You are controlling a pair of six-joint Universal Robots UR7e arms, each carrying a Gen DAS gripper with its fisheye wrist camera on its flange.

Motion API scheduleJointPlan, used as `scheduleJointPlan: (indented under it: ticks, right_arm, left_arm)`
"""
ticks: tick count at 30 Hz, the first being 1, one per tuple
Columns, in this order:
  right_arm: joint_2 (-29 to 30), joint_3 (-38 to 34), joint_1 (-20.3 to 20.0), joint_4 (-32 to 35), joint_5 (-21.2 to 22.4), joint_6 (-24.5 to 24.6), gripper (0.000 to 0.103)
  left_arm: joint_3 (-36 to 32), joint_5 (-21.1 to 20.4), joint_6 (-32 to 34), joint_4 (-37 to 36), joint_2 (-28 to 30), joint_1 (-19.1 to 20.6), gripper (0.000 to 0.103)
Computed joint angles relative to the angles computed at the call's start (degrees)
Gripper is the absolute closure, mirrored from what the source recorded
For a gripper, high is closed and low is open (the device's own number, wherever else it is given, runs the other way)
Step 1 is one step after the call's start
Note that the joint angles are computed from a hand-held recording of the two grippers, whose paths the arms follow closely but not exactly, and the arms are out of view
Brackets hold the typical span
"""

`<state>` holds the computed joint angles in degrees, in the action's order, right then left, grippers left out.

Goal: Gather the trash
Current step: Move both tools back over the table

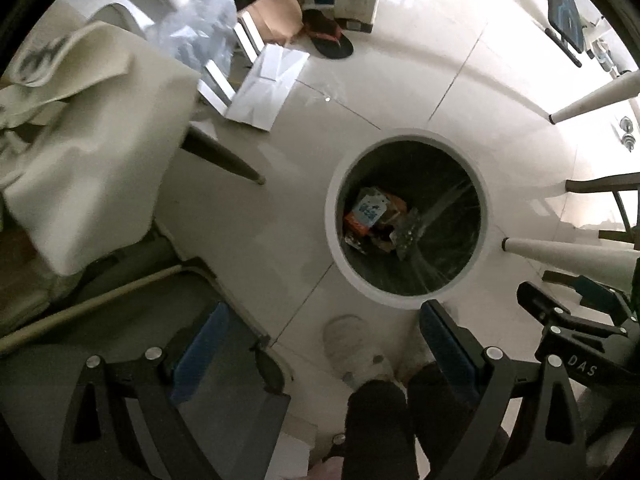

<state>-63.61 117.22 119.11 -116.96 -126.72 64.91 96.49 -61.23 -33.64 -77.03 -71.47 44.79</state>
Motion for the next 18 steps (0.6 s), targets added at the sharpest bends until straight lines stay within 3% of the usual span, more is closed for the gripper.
scheduleJointPlan:
  ticks: [10,18]
  right_arm:
    - [-0.18,-13.29,9.14,18.06,3.52,6.52,0.001]
    - [2.11,-29.28,16.11,32.27,6.2,11.04,0.001]
  left_arm:
    - [-9.74,-0.73,-6.87,12.75,-0.77,-5.47,0.005]
    - [-25.17,-1.54,-12.08,26.89,1.92,-10.07,0.005]
